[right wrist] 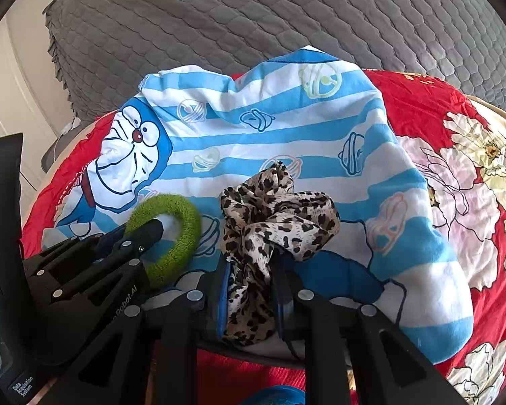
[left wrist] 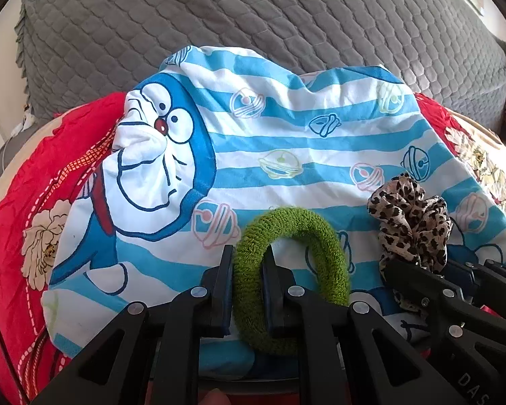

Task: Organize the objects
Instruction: 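Lower the green hair tie and leopard scrunchie onto the striped shirt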

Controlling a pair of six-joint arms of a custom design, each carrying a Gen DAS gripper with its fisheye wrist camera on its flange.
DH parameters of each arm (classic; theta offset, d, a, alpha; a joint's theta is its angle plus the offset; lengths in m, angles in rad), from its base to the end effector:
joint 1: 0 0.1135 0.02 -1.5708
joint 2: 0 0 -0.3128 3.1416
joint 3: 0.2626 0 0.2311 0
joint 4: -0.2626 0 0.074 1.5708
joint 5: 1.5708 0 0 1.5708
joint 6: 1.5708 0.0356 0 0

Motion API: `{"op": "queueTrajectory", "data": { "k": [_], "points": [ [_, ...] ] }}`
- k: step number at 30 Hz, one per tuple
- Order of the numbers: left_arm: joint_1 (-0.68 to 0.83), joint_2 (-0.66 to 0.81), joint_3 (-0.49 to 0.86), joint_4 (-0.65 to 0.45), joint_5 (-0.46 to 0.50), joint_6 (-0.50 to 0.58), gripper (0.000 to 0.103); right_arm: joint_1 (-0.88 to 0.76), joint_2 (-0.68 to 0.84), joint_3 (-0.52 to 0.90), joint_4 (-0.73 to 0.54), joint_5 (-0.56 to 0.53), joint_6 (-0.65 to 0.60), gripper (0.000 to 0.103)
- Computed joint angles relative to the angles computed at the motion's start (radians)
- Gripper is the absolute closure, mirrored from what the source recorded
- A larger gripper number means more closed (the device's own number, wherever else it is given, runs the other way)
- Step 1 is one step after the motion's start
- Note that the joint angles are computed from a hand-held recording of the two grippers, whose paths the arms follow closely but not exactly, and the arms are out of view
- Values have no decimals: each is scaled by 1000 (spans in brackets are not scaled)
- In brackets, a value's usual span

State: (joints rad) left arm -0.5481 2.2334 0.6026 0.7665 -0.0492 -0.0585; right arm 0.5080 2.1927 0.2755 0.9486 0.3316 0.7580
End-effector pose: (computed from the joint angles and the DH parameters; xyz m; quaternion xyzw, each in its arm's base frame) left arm 0.2826 -0.1705 0.0504 0.2191 0.9121 -0.0813 0.3370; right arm 0.2187 0.1085 0.0487 0.1660 0.9285 0.0460 0.3291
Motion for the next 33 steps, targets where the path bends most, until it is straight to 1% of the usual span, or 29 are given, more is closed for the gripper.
{"op": "queueTrajectory", "data": {
  "k": [7, 8, 13, 17, 18, 24, 27, 33],
  "points": [
    [4, -22, -15, 2, 0, 3, 87, -4, -1, -1, 3, -8, 1, 81],
    [6, -27, -20, 5, 1, 0, 86, -4, 2, -6, 21, -10, -4, 81],
    [12, -41, -22, -8, 1, -7, 80, -2, -5, -6, 10, -14, 3, 80],
    [17, -45, -29, 0, 6, -7, 63, -3, -4, -6, 10, -16, 2, 78],
    [19, -46, -31, 2, 13, -7, 61, -3, -4, -6, 11, -17, -1, 77],
    [27, -50, -42, 16, 24, -4, 53, 3, -10, -6, 9, -14, -9, 67],
    [30, -54, -50, 24, 29, -2, 49, 2, -10, -11, 17, -15, -8, 66],
    [51, -62, -58, 33, 48, -13, 42, 5, -20, -10, 11, -6, -14, 58]
  ]
}}
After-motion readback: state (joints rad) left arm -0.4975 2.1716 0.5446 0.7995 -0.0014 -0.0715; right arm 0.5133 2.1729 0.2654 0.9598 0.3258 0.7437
